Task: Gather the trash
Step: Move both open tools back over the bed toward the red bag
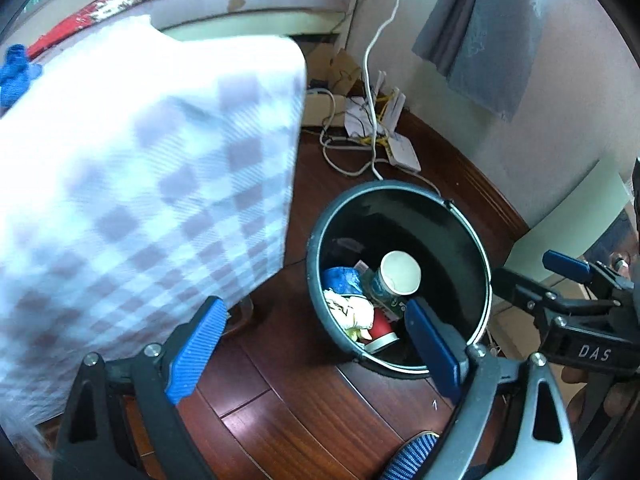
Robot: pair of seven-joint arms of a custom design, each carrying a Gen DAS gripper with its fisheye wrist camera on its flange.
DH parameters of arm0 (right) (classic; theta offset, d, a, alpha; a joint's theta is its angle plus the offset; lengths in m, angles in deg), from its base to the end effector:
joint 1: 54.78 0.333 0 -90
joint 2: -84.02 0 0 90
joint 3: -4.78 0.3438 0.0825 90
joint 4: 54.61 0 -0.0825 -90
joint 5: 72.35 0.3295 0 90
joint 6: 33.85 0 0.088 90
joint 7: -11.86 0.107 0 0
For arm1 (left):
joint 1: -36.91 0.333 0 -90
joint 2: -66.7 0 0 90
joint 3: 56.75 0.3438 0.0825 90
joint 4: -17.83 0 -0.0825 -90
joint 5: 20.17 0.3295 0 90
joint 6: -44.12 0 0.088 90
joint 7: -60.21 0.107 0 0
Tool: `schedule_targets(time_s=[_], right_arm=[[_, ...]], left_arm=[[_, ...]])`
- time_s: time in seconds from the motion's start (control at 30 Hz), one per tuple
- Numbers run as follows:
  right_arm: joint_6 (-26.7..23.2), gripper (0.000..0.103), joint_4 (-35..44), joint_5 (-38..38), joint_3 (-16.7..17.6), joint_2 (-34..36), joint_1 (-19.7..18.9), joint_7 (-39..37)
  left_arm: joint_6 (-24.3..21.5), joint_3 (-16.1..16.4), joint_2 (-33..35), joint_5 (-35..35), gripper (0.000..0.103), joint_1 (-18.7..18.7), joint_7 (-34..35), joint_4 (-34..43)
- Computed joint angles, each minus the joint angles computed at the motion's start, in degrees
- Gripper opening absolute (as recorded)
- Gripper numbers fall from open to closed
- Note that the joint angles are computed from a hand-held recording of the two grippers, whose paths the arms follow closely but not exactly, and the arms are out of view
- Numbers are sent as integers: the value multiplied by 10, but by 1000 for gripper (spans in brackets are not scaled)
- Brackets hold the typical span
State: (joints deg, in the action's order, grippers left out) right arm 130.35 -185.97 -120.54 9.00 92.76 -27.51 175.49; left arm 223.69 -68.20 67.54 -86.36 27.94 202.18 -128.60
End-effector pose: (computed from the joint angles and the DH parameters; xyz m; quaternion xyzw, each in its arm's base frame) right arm 0.4209 0.3051 0.3875 -0.6912 0.6713 -0.1589 0.2155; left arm 0.4242 -0.0727 0.3713 -0.6406 0.7148 -0.2505 0.1261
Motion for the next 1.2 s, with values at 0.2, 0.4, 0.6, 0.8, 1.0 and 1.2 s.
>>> schedule_targets(time_s=[0.2, 0.4, 0.6, 0.8, 1.0, 1.2], right_arm=[[-11, 102, -5, -44, 11, -22, 16, 46], [-33, 102, 13, -78, 27, -29, 31, 66], [-36, 102, 33, -134, 37, -36, 41, 116], [-27, 102, 70, -174, 43, -30, 51, 149], [-16, 102, 134, -194, 45, 7, 72, 150], [0, 102, 218, -154, 40, 66, 106, 78]], left_arm=[[5, 16, -47, -45, 95, -11, 38, -22], [10, 44, -93, -56, 99, -25, 46, -44], [27, 80, -142, -40, 101, -38, 38, -73], [60, 143, -188, -23, 101, -74, 16, -100], [73, 162, -210, 33, 101, -44, -31, -115], [82, 208, -218, 84, 101, -11, -53, -121]])
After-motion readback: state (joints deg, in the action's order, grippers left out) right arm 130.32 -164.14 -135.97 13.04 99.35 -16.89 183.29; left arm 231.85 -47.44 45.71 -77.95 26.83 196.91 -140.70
